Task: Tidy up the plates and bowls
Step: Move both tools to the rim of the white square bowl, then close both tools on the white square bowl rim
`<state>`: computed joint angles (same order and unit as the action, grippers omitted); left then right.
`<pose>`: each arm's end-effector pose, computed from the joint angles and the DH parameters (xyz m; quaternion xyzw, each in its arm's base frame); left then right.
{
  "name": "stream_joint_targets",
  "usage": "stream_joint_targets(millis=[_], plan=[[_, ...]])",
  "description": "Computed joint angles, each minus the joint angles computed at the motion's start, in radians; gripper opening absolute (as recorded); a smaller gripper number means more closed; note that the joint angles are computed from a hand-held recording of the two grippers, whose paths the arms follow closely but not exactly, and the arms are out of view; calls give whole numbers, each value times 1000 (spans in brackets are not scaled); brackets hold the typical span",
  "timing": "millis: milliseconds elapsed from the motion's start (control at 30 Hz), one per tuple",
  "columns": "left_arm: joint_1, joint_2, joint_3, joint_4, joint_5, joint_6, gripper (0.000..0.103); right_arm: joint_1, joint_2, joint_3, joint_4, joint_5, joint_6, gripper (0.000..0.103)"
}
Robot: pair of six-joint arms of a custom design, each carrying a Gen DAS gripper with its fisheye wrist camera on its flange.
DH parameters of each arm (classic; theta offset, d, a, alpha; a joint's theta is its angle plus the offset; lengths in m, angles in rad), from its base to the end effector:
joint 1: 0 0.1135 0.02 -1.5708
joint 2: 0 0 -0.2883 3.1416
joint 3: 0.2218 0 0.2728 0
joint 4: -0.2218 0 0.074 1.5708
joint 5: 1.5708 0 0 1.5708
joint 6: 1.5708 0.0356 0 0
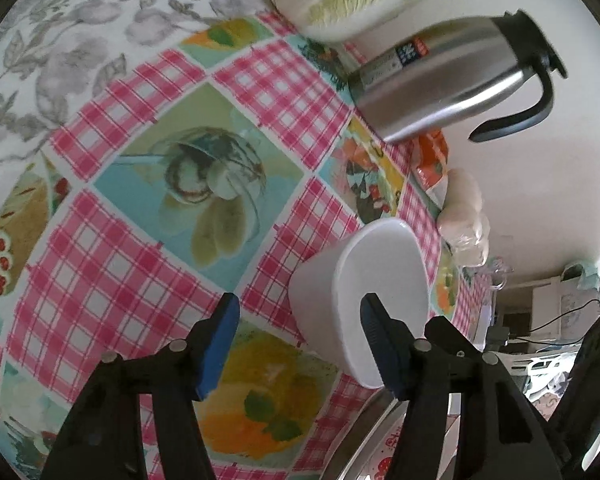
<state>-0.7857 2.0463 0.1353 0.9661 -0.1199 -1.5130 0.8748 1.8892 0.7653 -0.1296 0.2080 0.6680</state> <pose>0.1329 -0.1270 0.0103 -0.3550 0.8811 -0.2571 0.1777 0.2065 0.2357 0.0699 -0.0850 0.9786 0.0360 0.1841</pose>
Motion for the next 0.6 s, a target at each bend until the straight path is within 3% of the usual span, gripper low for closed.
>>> stream_joint_targets(millis=[200, 367, 467, 600], plan=[[32, 17, 64, -85, 38, 50, 53, -21, 61, 38, -5, -11, -21, 37], [63, 75, 107, -83, 71, 72, 47, -37, 111, 76, -19, -22, -36, 28], [75, 96, 132, -91, 82, 95, 42, -43, 144, 101, -34, -28, -42, 17], [94, 89, 164, -139, 95, 131, 34, -45, 181, 120, -33, -46, -36, 13]])
